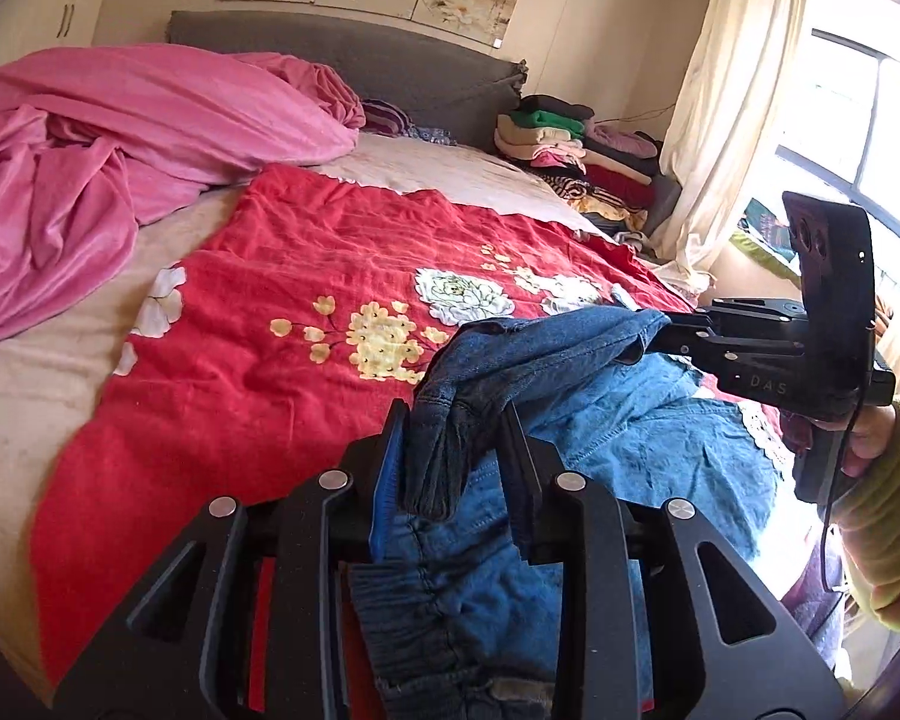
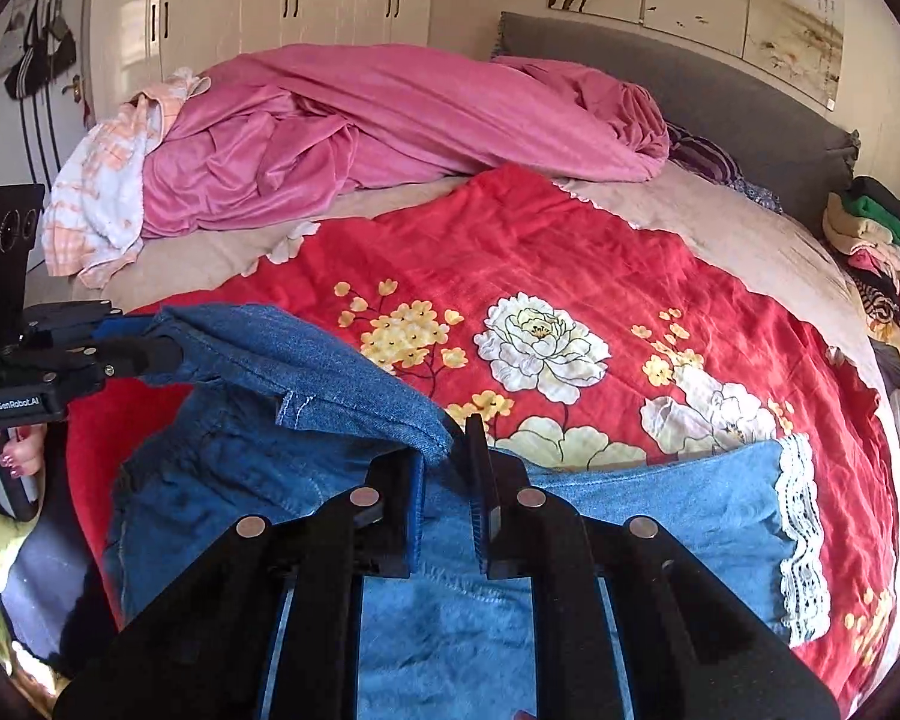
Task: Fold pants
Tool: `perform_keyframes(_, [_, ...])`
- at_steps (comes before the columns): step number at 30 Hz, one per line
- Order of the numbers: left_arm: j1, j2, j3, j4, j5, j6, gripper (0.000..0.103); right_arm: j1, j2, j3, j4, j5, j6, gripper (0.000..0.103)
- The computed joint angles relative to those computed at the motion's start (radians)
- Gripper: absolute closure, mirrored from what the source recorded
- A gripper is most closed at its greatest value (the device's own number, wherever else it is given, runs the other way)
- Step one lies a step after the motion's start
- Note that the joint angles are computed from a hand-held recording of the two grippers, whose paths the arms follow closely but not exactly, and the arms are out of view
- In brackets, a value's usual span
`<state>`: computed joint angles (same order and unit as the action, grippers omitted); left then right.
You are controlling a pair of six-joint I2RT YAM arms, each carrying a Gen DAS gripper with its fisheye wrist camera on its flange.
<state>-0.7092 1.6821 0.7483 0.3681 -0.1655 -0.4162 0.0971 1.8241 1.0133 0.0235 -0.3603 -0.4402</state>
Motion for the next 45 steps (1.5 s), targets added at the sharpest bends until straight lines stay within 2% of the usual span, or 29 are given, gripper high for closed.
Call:
perform_keyframes(11, [-0.108,-0.148,-0.165,-0.053,0.01,-0.028,0.078,0.0,-0.289,-0.386,0.062,-0.018,0.009,0.091])
perform_keyframes(20, [-0.167,-0.144,-0.217,-0.092,0.007,-0.08,0.077,0.046,-0.343,-0.631,0.19,0.011,0.081,0.091])
perform_keyframes(24, [-0.177,-0.136,-0.212,-0.122,-0.007,-0.089,0.077,0.079,-0.335,-0.666,0.206,0.024,0.104,0.089])
perform_keyframes(28, [-0.189,-0.171,-0.237,-0.1,-0.058,-0.084,0.076,0.122,-0.312,-0.668,0.227,0.059,0.123,0.088])
perform_keyframes(30, [-0.181,-0.153,-0.219,-0.143,-0.06,-0.091,0.069,0.133,-0.268,-0.656,0.234,0.069,0.142,0.088])
perform_keyframes(34, [-0.147,-0.143,-0.235,-0.184,-0.028,-0.134,0.063,0.134,-0.203,-0.647,0.25,0.059,0.154,0.087])
perform_keyframes(36, [-0.136,-0.173,-0.262,-0.194,-0.014,-0.157,0.062,0.142,-0.192,-0.648,0.256,0.063,0.157,0.087])
perform_keyframes(38, [-0.158,-0.232,-0.272,-0.248,-0.073,-0.174,0.062,0.138,-0.18,-0.639,0.247,0.059,0.154,0.087])
perform_keyframes(41, [-0.152,-0.357,-0.293,-0.316,-0.105,-0.177,0.062,0.122,-0.162,-0.635,0.249,0.036,0.159,0.087])
perform_keyframes(44, [-0.159,-0.418,-0.267,-0.351,-0.12,-0.17,0.062,0.114,-0.159,-0.63,0.24,0.021,0.157,0.086])
perform_keyframes(45, [-0.161,-0.412,-0.249,-0.344,-0.114,-0.164,0.062,0.109,-0.158,-0.627,0.232,0.008,0.155,0.083])
